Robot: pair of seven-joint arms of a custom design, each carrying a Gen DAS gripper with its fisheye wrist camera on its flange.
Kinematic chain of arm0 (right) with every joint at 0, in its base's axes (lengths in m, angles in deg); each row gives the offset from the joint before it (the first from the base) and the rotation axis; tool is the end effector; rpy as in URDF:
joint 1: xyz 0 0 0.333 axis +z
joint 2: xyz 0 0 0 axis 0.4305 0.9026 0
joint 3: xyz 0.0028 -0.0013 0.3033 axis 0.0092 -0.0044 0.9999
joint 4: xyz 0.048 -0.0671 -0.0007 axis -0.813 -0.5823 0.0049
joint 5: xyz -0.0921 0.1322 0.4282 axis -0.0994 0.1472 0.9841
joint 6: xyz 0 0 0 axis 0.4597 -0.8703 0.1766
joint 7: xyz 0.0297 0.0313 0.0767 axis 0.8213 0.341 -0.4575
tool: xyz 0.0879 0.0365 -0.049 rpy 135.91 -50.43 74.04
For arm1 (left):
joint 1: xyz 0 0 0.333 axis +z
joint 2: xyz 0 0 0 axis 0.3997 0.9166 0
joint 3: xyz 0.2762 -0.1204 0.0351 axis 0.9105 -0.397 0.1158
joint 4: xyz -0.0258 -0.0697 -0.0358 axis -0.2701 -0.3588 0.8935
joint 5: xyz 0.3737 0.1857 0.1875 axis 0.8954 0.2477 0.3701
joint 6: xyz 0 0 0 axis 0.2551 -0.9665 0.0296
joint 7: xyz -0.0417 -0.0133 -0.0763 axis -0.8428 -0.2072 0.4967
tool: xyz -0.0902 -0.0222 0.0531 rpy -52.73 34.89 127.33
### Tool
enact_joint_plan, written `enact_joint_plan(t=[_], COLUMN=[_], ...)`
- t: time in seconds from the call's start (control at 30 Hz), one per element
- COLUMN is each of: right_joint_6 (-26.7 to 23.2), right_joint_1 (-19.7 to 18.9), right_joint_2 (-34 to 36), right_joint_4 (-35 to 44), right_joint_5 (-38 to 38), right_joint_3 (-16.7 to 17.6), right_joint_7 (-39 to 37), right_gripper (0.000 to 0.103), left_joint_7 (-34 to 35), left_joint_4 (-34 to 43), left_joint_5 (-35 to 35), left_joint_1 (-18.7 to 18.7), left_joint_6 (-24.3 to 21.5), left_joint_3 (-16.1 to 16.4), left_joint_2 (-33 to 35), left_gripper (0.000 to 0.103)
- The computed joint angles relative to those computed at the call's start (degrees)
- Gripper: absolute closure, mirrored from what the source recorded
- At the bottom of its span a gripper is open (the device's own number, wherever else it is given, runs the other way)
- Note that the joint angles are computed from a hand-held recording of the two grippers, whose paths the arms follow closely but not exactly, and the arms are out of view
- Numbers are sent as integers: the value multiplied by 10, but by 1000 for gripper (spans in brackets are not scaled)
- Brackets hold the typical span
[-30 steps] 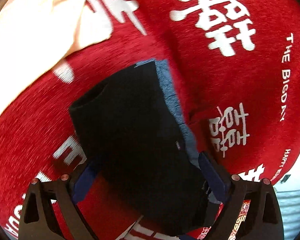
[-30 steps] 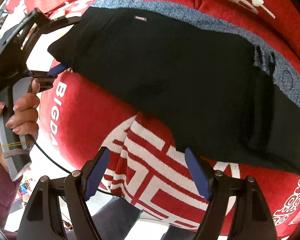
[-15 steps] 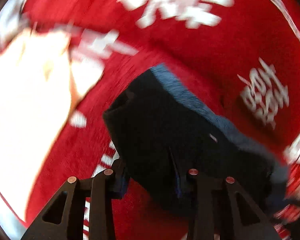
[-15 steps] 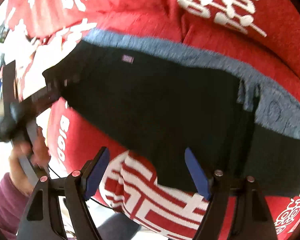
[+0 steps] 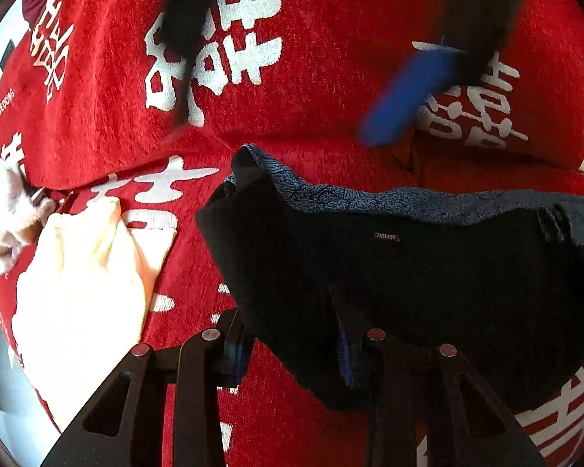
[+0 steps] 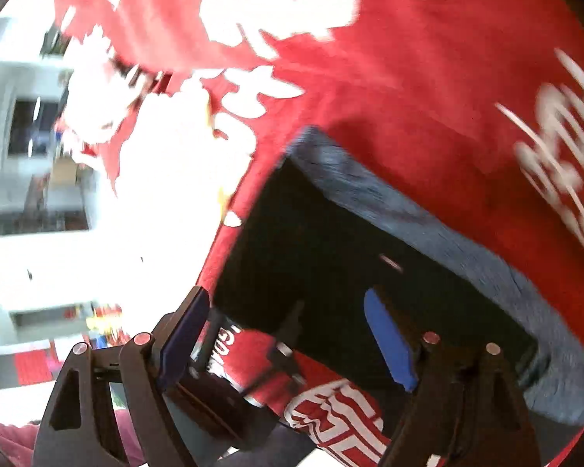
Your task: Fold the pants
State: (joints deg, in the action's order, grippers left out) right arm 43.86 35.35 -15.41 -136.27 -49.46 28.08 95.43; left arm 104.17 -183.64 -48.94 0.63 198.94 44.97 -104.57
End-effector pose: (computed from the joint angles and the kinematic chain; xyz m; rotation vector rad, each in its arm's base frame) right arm 0.5204 0.1268 0.4625 -2.1240 1.7282 0.6249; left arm 0.3826 -0.3511 0.4074 -1.4660 2.2126 -0.4859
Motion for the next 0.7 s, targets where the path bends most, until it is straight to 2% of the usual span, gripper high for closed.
enact_joint_plan(t=[0.17, 0.27, 0.3, 0.33, 0.37, 0.5, 0.6, 0.7], right_joint_6=[-62, -87, -94, -96, -93, -52, -47, -42], right_joint_1=[30, 41, 44, 44, 44, 26, 6, -21], right_joint_2=[109, 148, 157, 156, 151, 71, 15, -56], right_joint_4=[105, 135, 138, 134, 126, 47, 1, -59], right_joint_5=[-59, -103, -119, -122, -126, -73, -32, 22], right_joint_3=[32, 42, 44, 43, 42, 22, -2, -32], right_joint_7=[-7, 14, 21, 20, 20, -6, -27, -36], right_gripper=[18, 19, 33, 76, 82, 84, 84, 84], left_joint_7=[-1, 0, 3, 14, 26, 45, 69, 83], left_joint_4=[-2, 0, 1, -1, -4, 4, 17, 41], left_joint_5=[11, 14, 10, -2, -13, -9, -38, -39], left_joint_1=[1, 0, -2, -8, -14, -21, -41, -49], left_joint_6=[1, -2, -3, -1, 10, 19, 26, 27], left_joint_3=[-5, -5, -3, 4, 10, 0, 6, -6], left_joint_2=[-3, -2, -2, -2, -5, -12, -18, -13], left_gripper=[67, 67, 67, 67, 67, 67, 67, 67])
